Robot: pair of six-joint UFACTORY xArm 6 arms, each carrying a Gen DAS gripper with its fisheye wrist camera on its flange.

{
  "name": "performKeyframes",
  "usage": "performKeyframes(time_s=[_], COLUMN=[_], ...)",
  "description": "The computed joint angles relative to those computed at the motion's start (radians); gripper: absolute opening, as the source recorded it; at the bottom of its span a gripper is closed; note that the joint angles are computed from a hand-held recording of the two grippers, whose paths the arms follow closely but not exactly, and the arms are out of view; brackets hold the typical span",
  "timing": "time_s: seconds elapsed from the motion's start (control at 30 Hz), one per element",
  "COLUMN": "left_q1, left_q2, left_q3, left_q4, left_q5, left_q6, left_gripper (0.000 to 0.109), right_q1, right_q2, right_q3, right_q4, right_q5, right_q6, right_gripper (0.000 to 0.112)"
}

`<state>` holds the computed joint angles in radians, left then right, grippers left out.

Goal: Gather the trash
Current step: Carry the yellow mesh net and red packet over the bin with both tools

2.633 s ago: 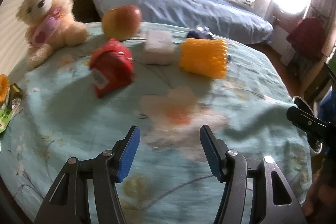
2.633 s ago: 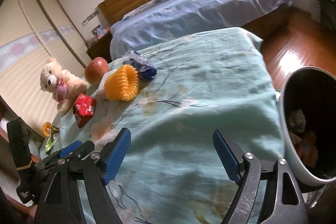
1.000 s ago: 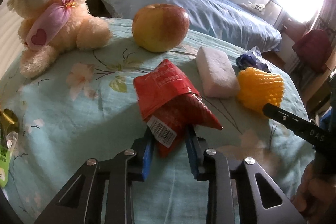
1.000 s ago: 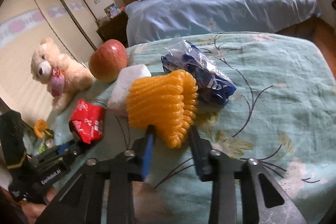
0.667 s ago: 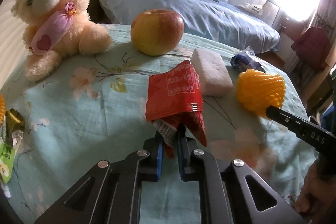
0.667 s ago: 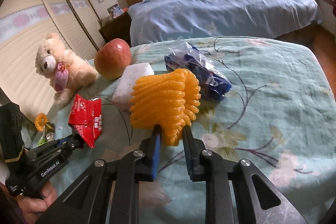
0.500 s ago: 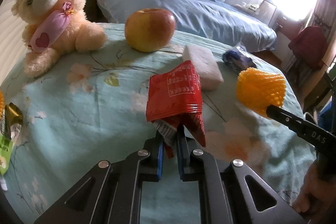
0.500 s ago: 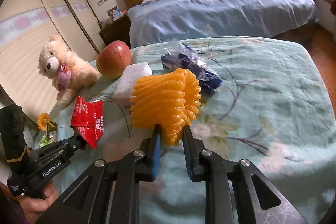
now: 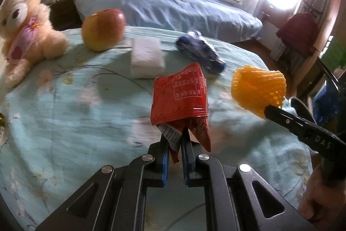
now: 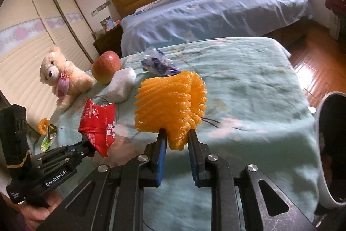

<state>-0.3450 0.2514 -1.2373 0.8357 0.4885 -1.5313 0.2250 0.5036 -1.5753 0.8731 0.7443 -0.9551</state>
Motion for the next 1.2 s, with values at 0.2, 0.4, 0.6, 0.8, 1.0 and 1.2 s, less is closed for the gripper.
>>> performKeyframes(time_s=[0.2, 0.4, 0.6, 0.8, 1.0, 1.2], left_q1=[-0.024, -0.044, -0.062, -0.076, -0.092, -0.109], left_q2=[0.051, 0.107, 0.173, 0.235, 0.294, 0.361], left_q3=[-0.064, -0.141, -0.227, -0.318, -0.408, -0.507], left_q4=[-0.035, -0.071, -0.119, -0.174, -0.217, -0.265], left_q5=[-0.005, -0.012, -0.01, -0.002, 0.014, 0.032], left_q6=[0.053, 0.105, 0.166, 0.239, 0.306, 0.373], left_gripper=[0.009, 0.009, 0.009, 0.009, 0.009, 0.009], right_q1=[-0.038, -0.073, -0.106, -0.138, -0.168, -0.197], right_q2=[-0.02, -0.033, -0.042, -0.038, -0.038, -0.036], right_q3=[0.029, 0.047, 0.057, 0.05, 0.049, 0.042], right_q4=[0.003, 0.006, 0.014, 0.007, 0.006, 0.0], right_q5=[-0.011, -0.021, -0.033, -0.043, -0.05, -0.056], right_q6=[-0.007, -0.01, -0.015, 0.001, 0.008, 0.019], right_gripper=[0.02, 0.02, 0.02, 0.02, 0.02, 0.02])
